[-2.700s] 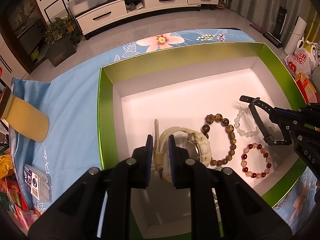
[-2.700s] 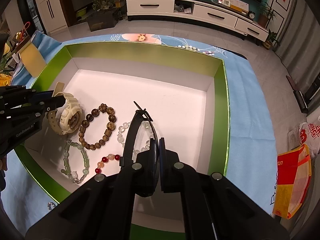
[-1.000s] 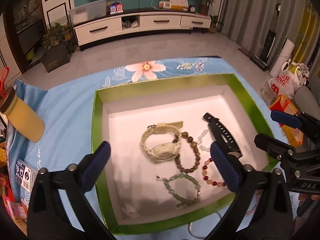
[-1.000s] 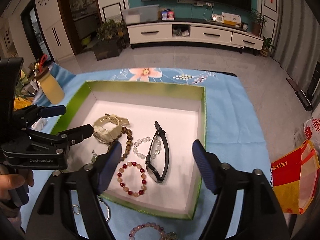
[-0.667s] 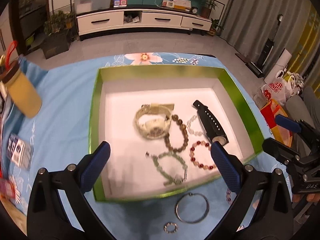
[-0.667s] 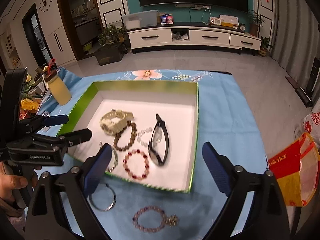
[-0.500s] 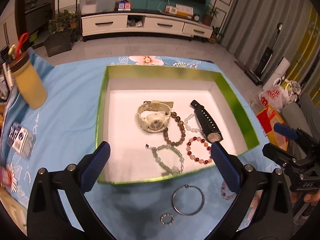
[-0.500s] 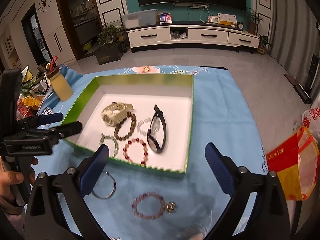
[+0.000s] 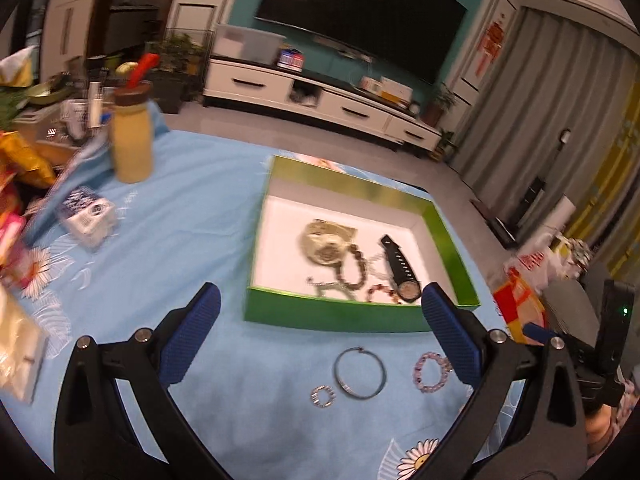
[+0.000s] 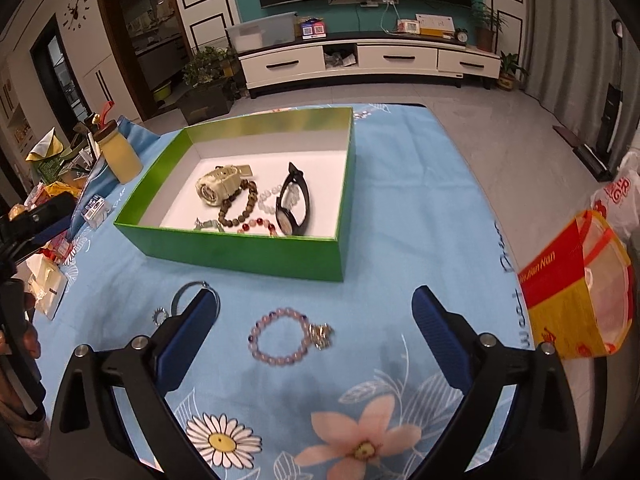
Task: Organize jewelry
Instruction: 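Withdraw both open tools from the green box, then move the left tool toward the small silver beaded ring while the right tool approaches the pink bead bracelet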
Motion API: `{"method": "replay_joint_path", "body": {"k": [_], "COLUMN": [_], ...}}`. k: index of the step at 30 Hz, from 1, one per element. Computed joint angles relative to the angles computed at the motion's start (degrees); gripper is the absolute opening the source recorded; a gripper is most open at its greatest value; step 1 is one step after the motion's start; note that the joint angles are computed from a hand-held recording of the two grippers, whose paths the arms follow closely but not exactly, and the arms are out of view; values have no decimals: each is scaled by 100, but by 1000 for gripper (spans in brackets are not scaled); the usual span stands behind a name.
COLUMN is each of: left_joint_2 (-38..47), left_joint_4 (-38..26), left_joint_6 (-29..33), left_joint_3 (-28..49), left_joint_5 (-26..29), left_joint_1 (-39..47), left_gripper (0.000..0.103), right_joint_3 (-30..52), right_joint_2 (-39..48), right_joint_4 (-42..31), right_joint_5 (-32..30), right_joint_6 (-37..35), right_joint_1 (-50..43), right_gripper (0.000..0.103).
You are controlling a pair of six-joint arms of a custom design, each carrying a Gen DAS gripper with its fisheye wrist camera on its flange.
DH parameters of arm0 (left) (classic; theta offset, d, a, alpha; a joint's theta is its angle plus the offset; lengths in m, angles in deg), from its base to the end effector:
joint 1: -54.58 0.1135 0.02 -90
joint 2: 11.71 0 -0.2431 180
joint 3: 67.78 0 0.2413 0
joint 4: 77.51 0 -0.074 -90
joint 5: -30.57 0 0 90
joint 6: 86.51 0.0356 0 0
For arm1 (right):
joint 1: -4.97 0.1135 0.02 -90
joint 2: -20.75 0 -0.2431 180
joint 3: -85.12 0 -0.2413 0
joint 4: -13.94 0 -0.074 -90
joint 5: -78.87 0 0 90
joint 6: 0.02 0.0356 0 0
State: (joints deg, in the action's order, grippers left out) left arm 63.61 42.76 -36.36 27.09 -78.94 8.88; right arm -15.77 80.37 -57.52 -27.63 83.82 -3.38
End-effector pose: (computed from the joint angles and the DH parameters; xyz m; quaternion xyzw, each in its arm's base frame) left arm 0.1957 -0.1835 0.3600 -0.0257 0.8963 -0.1691 0.4091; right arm 0.1906 -0.0178 0.3186 -0.0289 0.9364 0.0939 0.3370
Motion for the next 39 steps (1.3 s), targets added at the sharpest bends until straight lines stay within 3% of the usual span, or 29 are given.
{"method": "replay_joint_path", "body": {"k": [11, 15, 18, 21, 26, 29, 33, 36, 39], "left_joint_2": [-526, -699, -360, -208, 146, 346, 392, 609, 839], "left_joint_4": [-1137, -1136, -1746, -1854, -1621, -1498, -1213, -1065, -1049], "left_joint_6": [-818, -905, -1270, -1263, -790, -481, -350, -37, 214], "left_joint_3": [-427, -712, -412, -336, -378, -399, -557, -628, -528], "left_joint_5": [-452, -362, -1060, -1278, 163, 595, 500, 576, 521], "left_joint_1": [-79, -116, -509, -699, -327, -281, -414, -501, -605], "left_gripper": [101, 101, 101, 101, 101, 101, 101, 100, 83], "right_joint_3": [-628, -878, -1026, -1186, -1434, -1544, -1625, -1670, -1702], "right_joint_2": [-676, -841, -930, -971, -975, -967, -892, -820, -712], "right_joint_4": [-116, -103, -84, -40, 123, 287, 407, 459, 523], "right_joint_5": [-37, -57, -112, -188, -126, 90, -92, -212, -216], "right_joint_6": [-34, -146, -273, -408, -469, -468, -456, -447, -425], "right_joint_1": [-70, -191, -370, -509, -471, -344, -486, -540, -467], "right_gripper": [99, 99, 99, 99, 99, 99, 97, 86, 77]}}
